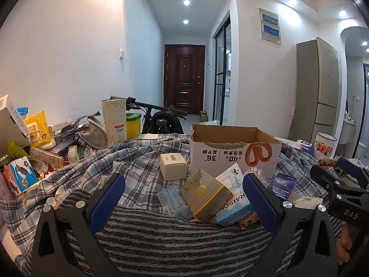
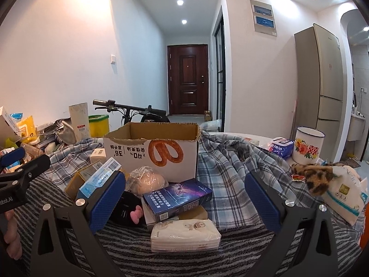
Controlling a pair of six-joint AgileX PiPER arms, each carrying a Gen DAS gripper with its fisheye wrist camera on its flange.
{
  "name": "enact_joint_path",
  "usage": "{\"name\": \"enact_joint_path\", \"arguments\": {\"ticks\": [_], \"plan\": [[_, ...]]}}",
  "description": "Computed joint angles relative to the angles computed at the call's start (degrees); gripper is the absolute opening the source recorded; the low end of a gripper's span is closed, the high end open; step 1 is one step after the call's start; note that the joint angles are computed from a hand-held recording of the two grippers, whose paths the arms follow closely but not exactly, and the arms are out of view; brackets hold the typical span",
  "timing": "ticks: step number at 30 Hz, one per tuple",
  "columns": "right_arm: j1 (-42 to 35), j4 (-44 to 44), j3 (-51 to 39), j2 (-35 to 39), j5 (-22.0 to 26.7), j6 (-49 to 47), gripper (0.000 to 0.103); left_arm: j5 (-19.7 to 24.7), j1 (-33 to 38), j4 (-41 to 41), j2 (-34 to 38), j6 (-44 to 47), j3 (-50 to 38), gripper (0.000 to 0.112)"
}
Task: Organize objects
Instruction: 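Reach the left tool down to the blue RAISON carton and close on it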
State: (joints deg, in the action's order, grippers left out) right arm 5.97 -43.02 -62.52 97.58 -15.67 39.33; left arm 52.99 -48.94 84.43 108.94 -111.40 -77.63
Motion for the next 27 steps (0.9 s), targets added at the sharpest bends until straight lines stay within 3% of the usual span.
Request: {"name": "enact_joint_path", "arguments": {"ticks": [5, 9, 11, 14, 19, 22, 25, 27], "plan": [[0.24, 2.1, 0.31, -0.26, 0.09, -2.18, 0.103, -1.15, 0.39, 0.75, -0.69, -1.4, 1.06, 0.103], [0.39, 3.7, 0.62, -0.53, -0.07, -3.67, 0.103, -8.31, 2.86, -5.99, -0.79, 6.9, -1.56, 0.103], [0.41, 3.79, 0.68, -0.56, -0.1, -3.79, 0.103, -11.52, 4.58, -16.05, 0.86, 18.04, -6.22, 0.103], [0.48, 3.94, 0.61, -0.52, -0.05, -4.08, 0.103, -12.12, 7.23, -31.42, 4.85, 32.4, -13.92, 0.103], [0.17, 3.29, 0.88, -0.71, -0.75, -3.24, 0.103, -22.33, 13.51, -46.02, 3.43, 37.61, -11.6, 0.099], [0.13, 1.09, 0.47, -0.48, -0.63, -1.04, 0.103, -25.42, 16.15, -57.17, 3.07, 46.04, -11.7, 0.098], [0.16, -1.22, 0.07, -0.27, -0.43, 1.0, 0.103, -28.25, 19.5, -74.36, 3.17, 58.33, -11.99, 0.098], [0.22, -0.74, 0.24, -0.37, -0.58, 0.4, 0.103, -27.44, 20.57, -78.97, 4.17, 60.16, -13.56, 0.098]]}}
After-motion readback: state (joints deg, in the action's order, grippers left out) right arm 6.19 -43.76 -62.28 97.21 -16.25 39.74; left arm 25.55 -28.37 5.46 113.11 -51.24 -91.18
